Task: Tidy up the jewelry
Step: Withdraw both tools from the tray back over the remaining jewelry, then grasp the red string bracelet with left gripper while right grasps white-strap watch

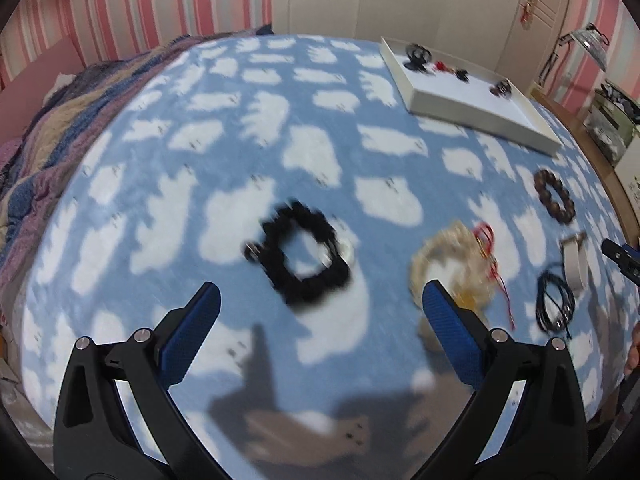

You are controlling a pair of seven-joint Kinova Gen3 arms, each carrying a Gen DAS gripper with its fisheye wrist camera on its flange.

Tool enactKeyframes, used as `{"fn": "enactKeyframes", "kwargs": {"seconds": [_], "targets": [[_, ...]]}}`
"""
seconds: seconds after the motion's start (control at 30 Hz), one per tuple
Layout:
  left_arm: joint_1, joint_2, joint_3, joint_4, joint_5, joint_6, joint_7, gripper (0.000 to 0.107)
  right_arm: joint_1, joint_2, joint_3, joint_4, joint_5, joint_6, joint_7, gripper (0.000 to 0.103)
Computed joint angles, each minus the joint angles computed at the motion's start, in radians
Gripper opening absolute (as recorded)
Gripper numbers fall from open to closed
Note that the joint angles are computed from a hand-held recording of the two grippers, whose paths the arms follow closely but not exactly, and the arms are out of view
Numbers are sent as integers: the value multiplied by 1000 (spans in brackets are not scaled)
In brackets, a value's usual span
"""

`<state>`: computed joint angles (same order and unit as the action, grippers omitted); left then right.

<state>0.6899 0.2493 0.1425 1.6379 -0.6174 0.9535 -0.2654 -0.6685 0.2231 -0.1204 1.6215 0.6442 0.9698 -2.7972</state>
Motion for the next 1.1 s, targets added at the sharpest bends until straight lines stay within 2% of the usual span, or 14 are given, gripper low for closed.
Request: {"fn": "enactKeyframes", "kwargs": {"seconds": [0.17, 0.33, 0.6, 0.83, 1.1], "targets": [[30, 19, 8, -15, -7, 3, 9, 100, 3, -13, -7, 33, -6, -28, -4, 80], [64, 47, 5, -74, -31, 26, 5, 100, 10, -11, -11, 41, -16, -53, 20, 79], [94, 118, -12, -190, 25, 55, -50, 100, 5, 3, -18, -1, -48, -15, 112, 79], [132, 171, -34, -295, 36, 78, -125, 98, 4, 8, -11, -7, -72, -27, 160, 79], [122, 199, -50, -347, 97, 51, -207, 92, 15, 13, -5, -14, -99, -28, 188, 79]]}}
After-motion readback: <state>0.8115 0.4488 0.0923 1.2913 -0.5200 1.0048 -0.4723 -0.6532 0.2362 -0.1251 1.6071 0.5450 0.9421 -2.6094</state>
